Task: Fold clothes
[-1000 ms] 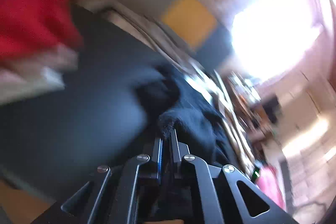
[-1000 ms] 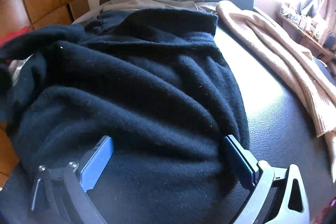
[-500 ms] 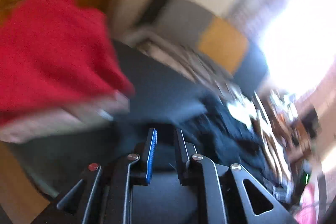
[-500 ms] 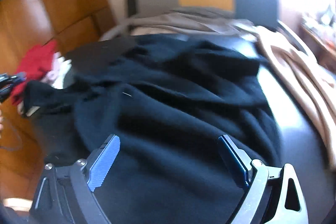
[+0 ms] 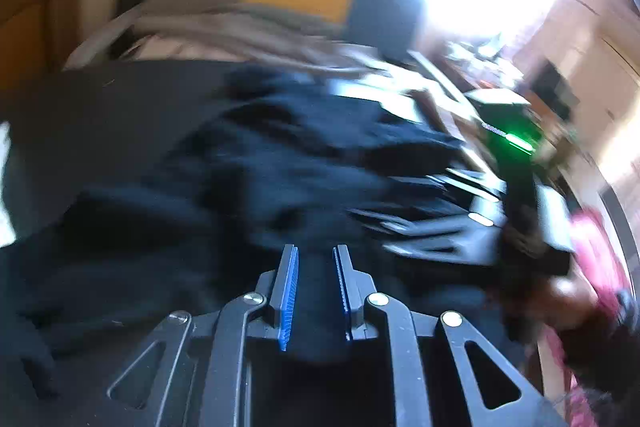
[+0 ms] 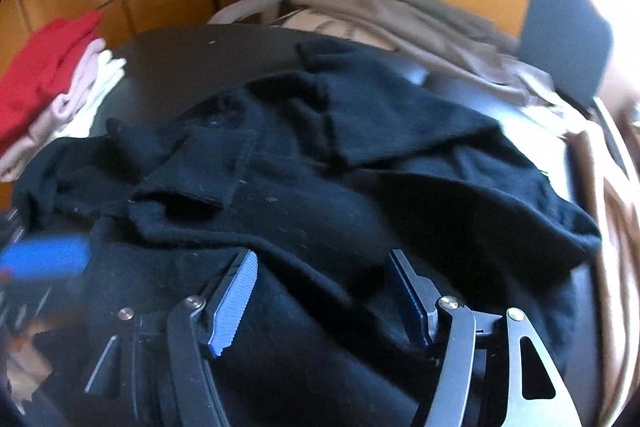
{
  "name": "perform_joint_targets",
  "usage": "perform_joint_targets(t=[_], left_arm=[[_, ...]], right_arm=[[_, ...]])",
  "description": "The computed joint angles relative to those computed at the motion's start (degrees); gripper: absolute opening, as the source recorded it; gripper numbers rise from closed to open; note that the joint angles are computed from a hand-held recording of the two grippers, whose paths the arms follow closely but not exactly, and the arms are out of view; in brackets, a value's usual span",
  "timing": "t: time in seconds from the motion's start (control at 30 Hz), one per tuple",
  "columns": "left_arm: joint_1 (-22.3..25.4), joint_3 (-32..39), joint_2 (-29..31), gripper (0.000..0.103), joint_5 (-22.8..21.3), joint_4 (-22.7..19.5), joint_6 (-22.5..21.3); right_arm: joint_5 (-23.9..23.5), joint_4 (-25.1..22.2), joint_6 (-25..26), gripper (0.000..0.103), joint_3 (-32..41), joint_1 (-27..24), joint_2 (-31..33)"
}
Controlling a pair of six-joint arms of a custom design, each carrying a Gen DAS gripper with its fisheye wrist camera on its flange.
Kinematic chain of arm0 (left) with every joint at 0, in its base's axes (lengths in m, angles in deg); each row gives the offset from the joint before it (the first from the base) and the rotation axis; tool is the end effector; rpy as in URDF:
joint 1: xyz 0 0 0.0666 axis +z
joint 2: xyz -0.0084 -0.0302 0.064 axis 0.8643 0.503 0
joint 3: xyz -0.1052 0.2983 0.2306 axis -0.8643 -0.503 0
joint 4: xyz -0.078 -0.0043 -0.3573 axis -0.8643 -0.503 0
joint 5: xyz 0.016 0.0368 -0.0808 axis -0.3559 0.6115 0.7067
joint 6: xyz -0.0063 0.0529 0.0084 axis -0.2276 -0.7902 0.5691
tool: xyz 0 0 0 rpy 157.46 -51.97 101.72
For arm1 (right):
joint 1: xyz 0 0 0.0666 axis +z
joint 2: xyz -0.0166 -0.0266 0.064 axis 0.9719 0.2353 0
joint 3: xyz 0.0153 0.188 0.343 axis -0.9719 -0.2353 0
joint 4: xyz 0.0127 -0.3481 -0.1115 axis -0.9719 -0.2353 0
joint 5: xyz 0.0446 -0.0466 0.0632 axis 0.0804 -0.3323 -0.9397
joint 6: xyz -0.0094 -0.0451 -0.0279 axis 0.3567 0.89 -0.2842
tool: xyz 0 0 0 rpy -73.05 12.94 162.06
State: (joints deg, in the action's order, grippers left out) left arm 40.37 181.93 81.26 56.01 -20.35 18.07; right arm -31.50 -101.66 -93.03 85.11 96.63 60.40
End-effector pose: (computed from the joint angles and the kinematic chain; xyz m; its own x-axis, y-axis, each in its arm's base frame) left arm 0.5827 -0.2188 0.4162 -0.8020 0.2130 -0.5580 0.4411 0.8412 -0.3129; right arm 0.6086 0.2224 0.4052 -0.8123 -0.2049 -0.5460 -0.2541 0.9671 0.0152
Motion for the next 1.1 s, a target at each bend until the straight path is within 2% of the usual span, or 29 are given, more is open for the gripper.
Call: perform_joint_targets(t=[0.07,0.1,0.17,0.2,0.23,0.27,0.3,0.37,0.5,0.6,0.7,0.8,0.87,0.9,0.93,0.97,1.0,1.03,1.1], left_arm=[[0.5,5.7,4.6,0.017,-6.9,-7.2,-2.0],[1.0,5.6,5.2,0.015,-7.5,-7.7,-2.2],[2.5,3.8,5.3,0.013,-5.6,-6.5,-2.4],[2.7,3.7,5.2,0.012,-5.6,-6.2,-2.7],[2.8,4.0,5.5,0.012,-5.9,-6.4,-3.0],[2.9,4.4,5.8,0.012,-6.1,-6.5,-3.3],[2.9,4.9,6.2,0.012,-6.5,-6.7,-3.3],[2.7,5.9,7.0,0.012,-7.3,-6.9,-3.1],[2.8,9.4,9.1,0.012,-7.5,-8.4,-3.1],[3.5,11.2,10.0,0.012,-6.4,-10.1,-3.2],[4.1,13.9,11.5,0.012,-6.3,-12.4,-3.2],[5.2,18.8,13.5,0.012,-3.6,-16.8,-0.9],[5.9,14.6,10.3,0.017,-1.3,-14.3,-1.4],[6.2,11.8,8.3,0.019,0.0,-12.4,-1.8],[6.5,9.2,6.4,0.019,1.2,-10.8,-2.3],[6.7,6.2,4.2,0.02,2.3,-9.0,-3.1],[7.0,2.8,1.9,0.021,3.9,-7.7,-4.3],[7.2,0.6,0.3,0.022,4.9,-7.2,-5.2],[7.5,-2.4,-2.0,0.023,6.0,-6.8,-6.9]], right_arm=[[-2.7,-1.4,1.0,0.067,2.0,-0.4,1.5],[-3.9,-2.2,1.3,0.067,2.7,-0.5,2.0],[-5.1,-4.3,2.1,0.064,3.5,-0.7,2.6],[-5.3,-4.0,2.6,0.049,2.4,-0.6,1.8],[-5.9,-4.0,2.9,0.023,1.4,-0.7,1.0],[-5.4,-4.0,2.8,0.011,-0.1,-0.6,-0.1],[-3.0,-2.6,2.7,0.004,-2.4,-0.2,-2.0],[-0.2,0.2,1.8,0.004,-6.5,-0.2,-5.2],[7.7,6.5,-4.2,0.004,-15.8,-2.3,-13.7],[12.6,7.7,-8.4,0.004,-20.4,-5.9,-19.1],[17.1,8.3,-13.0,0.004,-24.3,-11.7,-24.1],[19.1,8.4,-21.3,0.005,-29.0,-20.0,-29.4],[22.0,5.8,-27.2,0.008,-31.7,-24.4,-32.1],[21.8,5.7,-29.9,0.013,-33.9,-26.0,-34.1],[21.6,5.8,-31.6,0.024,-35.9,-27.1,-36.1],[22.1,6.6,-30.8,0.033,-37.8,-26.8,-38.1],[22.5,7.2,-29.6,0.049,-39.5,-26.1,-39.9],[22.1,7.6,-27.0,0.054,-40.5,-24.6,-40.8],[18.5,8.0,-21.8,0.054,-41.4,-20.6,-41.3]])
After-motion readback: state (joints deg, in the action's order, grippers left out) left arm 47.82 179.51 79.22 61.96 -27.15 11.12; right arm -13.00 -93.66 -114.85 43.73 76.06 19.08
